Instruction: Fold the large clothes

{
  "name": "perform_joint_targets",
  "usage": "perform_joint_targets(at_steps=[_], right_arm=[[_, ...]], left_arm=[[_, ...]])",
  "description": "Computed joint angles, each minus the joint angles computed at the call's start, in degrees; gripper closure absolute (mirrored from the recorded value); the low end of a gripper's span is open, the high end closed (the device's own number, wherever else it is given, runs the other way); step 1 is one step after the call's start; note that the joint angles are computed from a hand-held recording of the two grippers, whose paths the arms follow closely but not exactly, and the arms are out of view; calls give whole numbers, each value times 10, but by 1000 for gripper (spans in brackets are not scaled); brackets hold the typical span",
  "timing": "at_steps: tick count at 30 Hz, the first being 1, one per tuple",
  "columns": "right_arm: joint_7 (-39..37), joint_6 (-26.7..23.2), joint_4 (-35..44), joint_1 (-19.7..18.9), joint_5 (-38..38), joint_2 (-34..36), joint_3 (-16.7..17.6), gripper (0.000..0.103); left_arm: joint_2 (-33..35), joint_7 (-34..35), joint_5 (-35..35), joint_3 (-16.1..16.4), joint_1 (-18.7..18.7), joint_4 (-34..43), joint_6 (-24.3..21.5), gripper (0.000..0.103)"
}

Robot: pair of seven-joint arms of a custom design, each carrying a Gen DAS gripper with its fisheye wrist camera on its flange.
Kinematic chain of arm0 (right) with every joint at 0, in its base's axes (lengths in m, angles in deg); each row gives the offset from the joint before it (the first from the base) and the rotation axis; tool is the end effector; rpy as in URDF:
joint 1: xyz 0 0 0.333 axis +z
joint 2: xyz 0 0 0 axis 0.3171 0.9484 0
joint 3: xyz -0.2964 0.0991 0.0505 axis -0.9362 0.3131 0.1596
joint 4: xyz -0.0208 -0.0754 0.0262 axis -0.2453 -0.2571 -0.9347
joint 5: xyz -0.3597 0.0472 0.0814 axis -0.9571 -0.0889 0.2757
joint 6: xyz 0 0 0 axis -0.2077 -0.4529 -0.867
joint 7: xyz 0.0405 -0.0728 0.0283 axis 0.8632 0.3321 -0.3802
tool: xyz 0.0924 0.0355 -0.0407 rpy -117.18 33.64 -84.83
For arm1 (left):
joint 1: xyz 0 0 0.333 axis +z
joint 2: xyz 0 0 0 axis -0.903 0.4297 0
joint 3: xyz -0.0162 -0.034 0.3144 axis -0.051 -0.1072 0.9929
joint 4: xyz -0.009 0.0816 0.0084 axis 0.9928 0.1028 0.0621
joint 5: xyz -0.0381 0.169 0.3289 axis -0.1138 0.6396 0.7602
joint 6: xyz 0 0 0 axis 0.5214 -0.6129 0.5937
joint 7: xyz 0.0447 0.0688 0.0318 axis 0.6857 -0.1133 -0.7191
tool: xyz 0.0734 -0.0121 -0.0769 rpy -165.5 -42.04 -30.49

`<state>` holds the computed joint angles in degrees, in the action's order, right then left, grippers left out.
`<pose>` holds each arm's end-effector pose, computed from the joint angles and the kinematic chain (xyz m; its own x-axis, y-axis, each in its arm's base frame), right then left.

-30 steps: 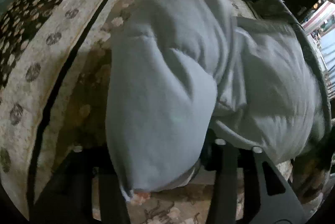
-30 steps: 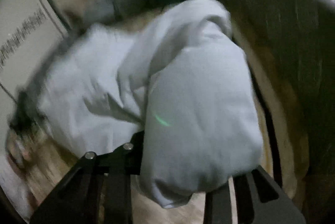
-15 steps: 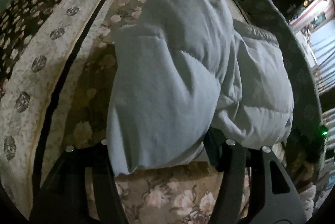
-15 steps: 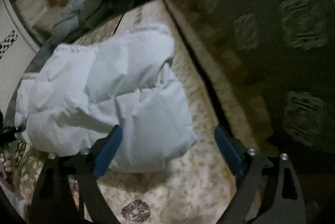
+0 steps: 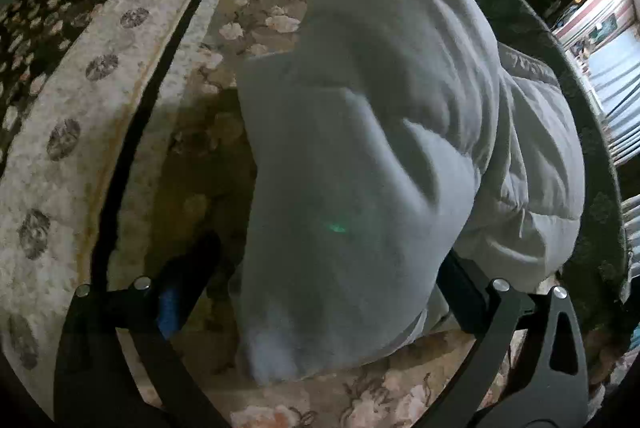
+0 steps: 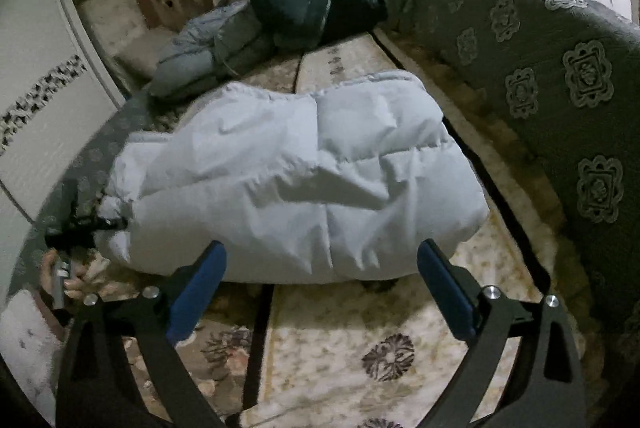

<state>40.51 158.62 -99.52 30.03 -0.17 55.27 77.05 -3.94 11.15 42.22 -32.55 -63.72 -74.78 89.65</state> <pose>0.4238 0.1421 0.6681 0.1578 -0.9548 -0.2518 -0.7505 0.0497 -0.6590 0.5160 -0.0060 0.5529 0.1782 -0.9295 0.3231 -0.8812 -0.2968 -0.3681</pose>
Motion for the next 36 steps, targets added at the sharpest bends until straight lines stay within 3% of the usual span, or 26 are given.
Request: perform_joint_targets(at_steps=[4,8,10,12,15,23,32,36], right_arm=[[39,7,-3,-18,-46,0,26,7],[78,-1,-4,-27,-85,-6,45,4],[102,2,-7,-33,-107,-14,57,2],[125,-28,8,-41,-138,-15,73,2],[161,-55,28,-51,-194,-21,93,2],[193,-74,63,-41,-230,-34,101,2],[199,-98,83,-35,-246,-44,106,2],[201,-103,90,-30,-239,-44,102,2]], left_arm=[[-46,-78,143,-35,11,-10,21,3],[-115,-218,289,-86,26,-24,5,3],[-138,-288,371,-129,36,-13,-26,3],[-138,-339,436,-177,36,18,-85,3],[-150,-369,458,-194,8,36,-117,3],[-197,-378,453,-165,-84,27,-109,3],[-212,-421,499,-192,-94,43,-143,3],[-214,-415,487,-176,-108,40,-138,3]])
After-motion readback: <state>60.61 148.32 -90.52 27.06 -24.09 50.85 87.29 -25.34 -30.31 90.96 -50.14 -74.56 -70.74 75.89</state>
